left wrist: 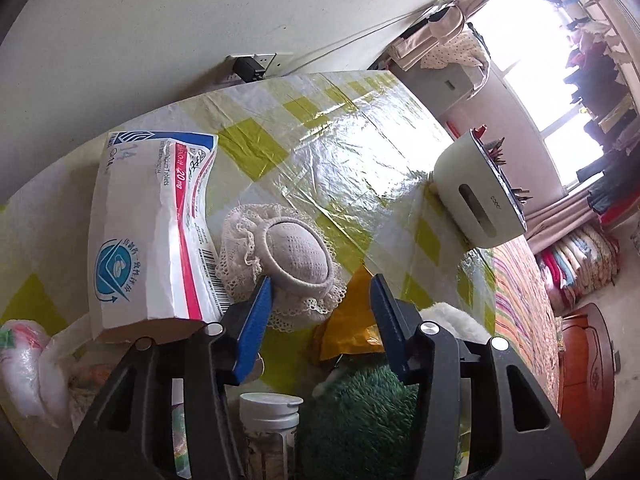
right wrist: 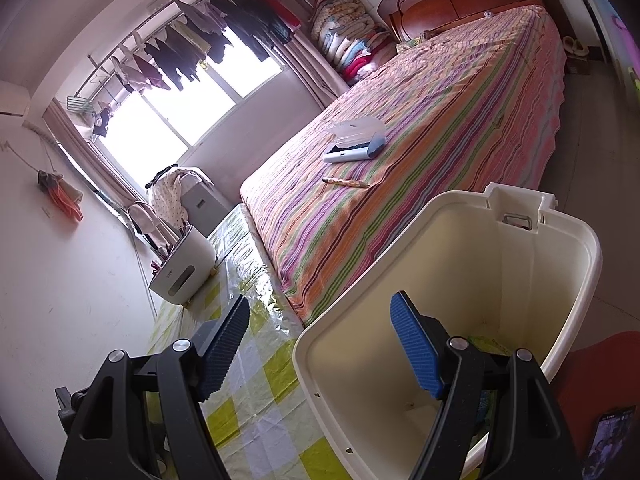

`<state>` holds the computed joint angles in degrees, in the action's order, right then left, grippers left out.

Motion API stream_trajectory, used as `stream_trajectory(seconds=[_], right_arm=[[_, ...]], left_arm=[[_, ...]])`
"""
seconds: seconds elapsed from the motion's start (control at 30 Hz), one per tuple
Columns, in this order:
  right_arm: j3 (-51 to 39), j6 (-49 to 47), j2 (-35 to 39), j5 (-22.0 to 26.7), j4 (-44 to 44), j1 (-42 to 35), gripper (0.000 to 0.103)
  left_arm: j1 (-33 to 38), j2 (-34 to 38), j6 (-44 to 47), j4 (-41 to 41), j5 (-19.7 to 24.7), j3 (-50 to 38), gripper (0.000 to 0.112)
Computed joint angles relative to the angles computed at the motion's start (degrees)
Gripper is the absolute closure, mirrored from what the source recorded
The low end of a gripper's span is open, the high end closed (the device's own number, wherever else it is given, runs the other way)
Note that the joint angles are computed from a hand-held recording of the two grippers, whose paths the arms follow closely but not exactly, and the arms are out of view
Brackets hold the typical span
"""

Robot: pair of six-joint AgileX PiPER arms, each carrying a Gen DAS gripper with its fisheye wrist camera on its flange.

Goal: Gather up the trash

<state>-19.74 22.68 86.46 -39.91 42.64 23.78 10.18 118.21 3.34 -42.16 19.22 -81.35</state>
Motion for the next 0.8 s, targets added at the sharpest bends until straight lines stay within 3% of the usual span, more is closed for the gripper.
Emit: stream_trajectory(seconds=[0.07,0.1,0.2,0.4,0.6,0.8], right_arm=[[0.0,0.5,0.1,0.0,-0.4,-0.2,0.032],[0.1,0.7,0.2,0.0,-0.6,-0.3,0.032],[0.1,1.1,0.3,0.0,-0.9,-0.5,0.032],[0.3,1.0,0.3,-0.2,-0.6,-0.3,0.032],[-1.3,-4.8,0.4,-0.3,3.1,2.0,0.032],[-5.0,-11.0,2.4,0.8,3.4,5.0,0.032]], left_arm=[[-0.7,0.0,-5.3,6.3,-1.5,0.2,0.086],[-0.5,0.7,-5.3,7.1,-1.0,-0.5,0.096],[-0.1,2.9,-1.4,5.1,2.2,-2.9,0.111],[-1.4,1.4,3.4,3.5,-0.6,0.2,0.112],[-3.8,-1.6,4.7,7.6,-3.6,3.5,0.112],[-5.3,-6.1,15.6,1.9,-4.8,8.0,0.112]])
